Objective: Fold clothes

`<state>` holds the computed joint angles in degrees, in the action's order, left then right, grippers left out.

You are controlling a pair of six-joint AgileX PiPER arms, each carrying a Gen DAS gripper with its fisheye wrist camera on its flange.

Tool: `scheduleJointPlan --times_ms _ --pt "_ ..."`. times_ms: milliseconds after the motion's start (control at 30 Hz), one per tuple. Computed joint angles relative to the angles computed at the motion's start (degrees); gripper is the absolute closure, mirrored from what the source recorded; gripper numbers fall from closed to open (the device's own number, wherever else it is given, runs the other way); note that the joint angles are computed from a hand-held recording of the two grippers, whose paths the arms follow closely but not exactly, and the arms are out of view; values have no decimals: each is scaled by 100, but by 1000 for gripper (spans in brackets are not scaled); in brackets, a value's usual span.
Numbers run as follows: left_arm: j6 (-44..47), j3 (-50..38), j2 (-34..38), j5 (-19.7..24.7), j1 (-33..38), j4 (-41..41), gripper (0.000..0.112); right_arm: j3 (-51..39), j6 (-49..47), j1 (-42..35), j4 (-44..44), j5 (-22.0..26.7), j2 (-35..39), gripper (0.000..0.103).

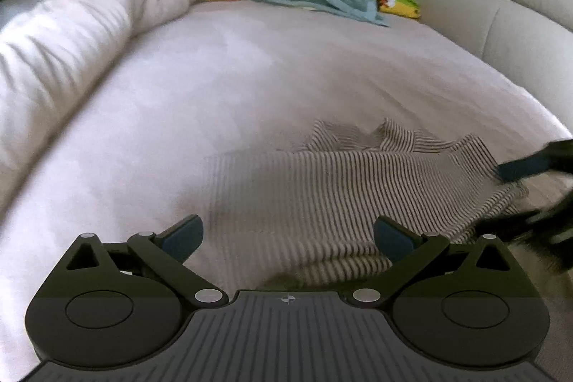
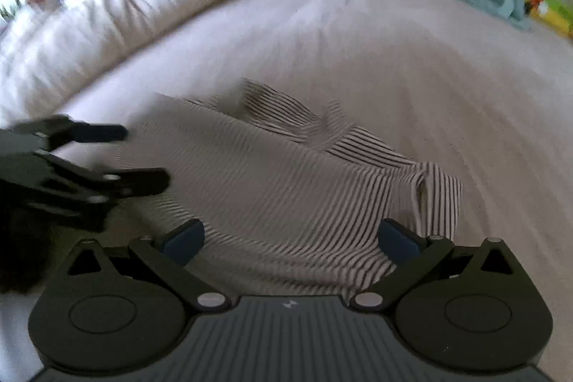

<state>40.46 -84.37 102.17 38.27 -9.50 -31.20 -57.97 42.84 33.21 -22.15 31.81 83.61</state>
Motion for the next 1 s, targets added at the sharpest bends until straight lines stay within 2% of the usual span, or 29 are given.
scheduleJointPlan --times_ms 67,133,200,267,333,400,467,500,567,633,667,767,867,933,1000 --pt "-9 -52 -166 300 39 323 9 162 93 298 -263 536 -678 0" --pt "110 -116 -164 536 -41 750 9 312 997 1011 -1312 1440 -1044 0" --pt "-186 41 -189 174 -338 1606 9 499 1992 1729 -2278 2345 -964 0" --pt "-684 127 -142 -208 -580 2420 9 567 2324 1917 -2474 2824 -700 0" --pt "-1411 32 -12 -427 -695 3192 9 551 2479 1872 -2521 2794 -442 0" --pt "-1738 -185 139 -401 -641 3545 9 461 2583 1858 -2727 2762 -131 0" --pt "-1892 -347 272 -344 -573 3837 9 291 2601 1917 -3131 3156 381 0" --pt "-1756 -396 303 -286 -500 3735 9 255 2567 1887 -3233 3305 582 0" --pt "-1349 -511 322 -100 -341 3314 9 278 2472 1683 -3137 3260 717 0" --pt "-771 -668 282 274 -179 2680 9 350 2472 1480 -2775 2993 339 0" --pt "-517 -762 269 490 -90 2377 9 405 2503 1437 -2681 2864 69 0" --pt "14 -1392 352 1520 374 1017 9 496 2549 1288 -2353 2504 -704 0" --pt "-362 -2001 654 2075 598 234 9 439 3062 1223 -2918 2514 -840 0" --pt "-815 -2366 980 2134 516 244 9 345 3444 972 -3305 2439 -502 0" --pt "-1150 -2714 1327 2162 375 513 9 266 3412 596 -3262 2118 -59 0"
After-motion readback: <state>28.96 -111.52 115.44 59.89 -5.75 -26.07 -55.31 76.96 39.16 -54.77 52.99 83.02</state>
